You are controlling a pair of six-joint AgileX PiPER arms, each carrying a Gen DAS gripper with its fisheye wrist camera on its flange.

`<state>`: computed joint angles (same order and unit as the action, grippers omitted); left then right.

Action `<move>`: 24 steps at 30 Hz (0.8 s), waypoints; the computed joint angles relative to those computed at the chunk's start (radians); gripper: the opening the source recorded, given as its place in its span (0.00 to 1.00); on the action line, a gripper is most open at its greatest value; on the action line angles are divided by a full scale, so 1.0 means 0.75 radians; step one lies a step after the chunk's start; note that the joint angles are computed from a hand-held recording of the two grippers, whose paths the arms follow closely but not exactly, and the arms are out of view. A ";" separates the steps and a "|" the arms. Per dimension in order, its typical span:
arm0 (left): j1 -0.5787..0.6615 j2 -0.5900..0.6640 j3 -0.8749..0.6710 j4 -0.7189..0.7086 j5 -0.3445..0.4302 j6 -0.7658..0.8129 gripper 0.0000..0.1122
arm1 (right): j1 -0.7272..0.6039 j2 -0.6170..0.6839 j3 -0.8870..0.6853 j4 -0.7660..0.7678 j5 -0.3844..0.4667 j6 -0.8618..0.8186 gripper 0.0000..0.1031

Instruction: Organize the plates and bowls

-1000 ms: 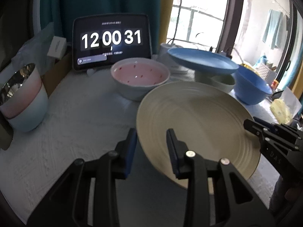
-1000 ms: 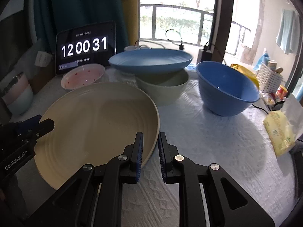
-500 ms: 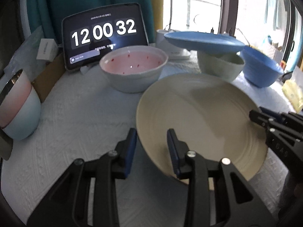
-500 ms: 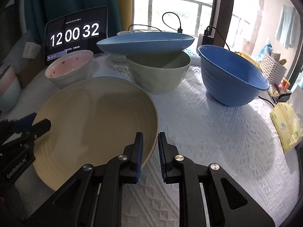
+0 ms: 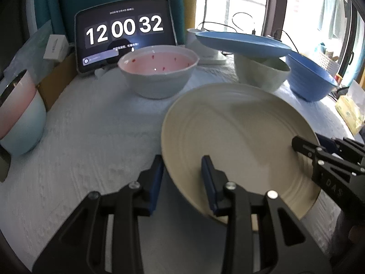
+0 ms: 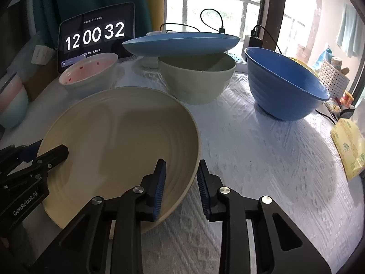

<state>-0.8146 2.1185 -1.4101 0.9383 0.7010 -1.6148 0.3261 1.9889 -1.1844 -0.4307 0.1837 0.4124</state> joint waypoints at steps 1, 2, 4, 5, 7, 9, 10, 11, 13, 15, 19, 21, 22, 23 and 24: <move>-0.009 -0.004 0.008 0.002 0.002 -0.007 0.31 | 0.001 -0.010 0.014 -0.014 -0.002 0.018 0.29; -0.019 -0.007 0.014 0.005 0.005 -0.015 0.31 | -0.001 -0.021 0.030 -0.013 -0.004 0.019 0.29; -0.032 -0.012 0.021 0.004 0.008 -0.022 0.32 | -0.002 -0.037 0.059 -0.042 -0.015 0.051 0.29; -0.031 -0.016 0.022 -0.007 0.004 -0.015 0.33 | -0.006 -0.044 0.070 -0.026 -0.020 0.036 0.29; -0.024 -0.032 0.029 -0.032 -0.010 -0.010 0.33 | -0.015 -0.049 0.075 0.074 -0.022 -0.058 0.29; -0.028 -0.054 0.043 -0.017 -0.005 -0.041 0.34 | -0.029 -0.067 0.083 0.226 -0.028 -0.203 0.29; -0.035 -0.064 0.046 -0.005 0.009 -0.058 0.37 | -0.034 -0.081 0.094 0.223 -0.032 -0.201 0.29; -0.040 -0.083 0.059 0.015 0.010 -0.085 0.40 | -0.037 -0.097 0.105 0.188 -0.037 -0.168 0.30; -0.043 -0.116 0.080 0.042 -0.001 -0.119 0.40 | -0.045 -0.122 0.118 0.169 -0.042 -0.148 0.31; -0.054 -0.145 0.086 0.071 0.009 -0.144 0.41 | -0.059 -0.151 0.128 0.217 -0.047 -0.197 0.31; -0.058 -0.180 0.074 0.098 0.021 -0.152 0.41 | -0.090 -0.205 0.129 0.333 -0.049 -0.321 0.33; -0.057 -0.188 0.052 0.103 0.026 -0.138 0.41 | -0.103 -0.230 0.123 0.393 -0.048 -0.385 0.33; -0.058 -0.190 0.043 0.113 0.027 -0.139 0.41 | -0.108 -0.239 0.117 0.412 -0.046 -0.407 0.33; -0.055 -0.192 0.033 0.123 0.027 -0.138 0.41 | -0.110 -0.246 0.109 0.422 -0.046 -0.421 0.33; -0.054 -0.191 0.024 0.129 0.029 -0.139 0.41 | -0.114 -0.253 0.100 0.432 -0.047 -0.435 0.33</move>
<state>-0.8549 1.9750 -1.3920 1.0353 0.7227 -1.7189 0.2409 1.7995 -1.1095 -0.1065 0.1487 0.0861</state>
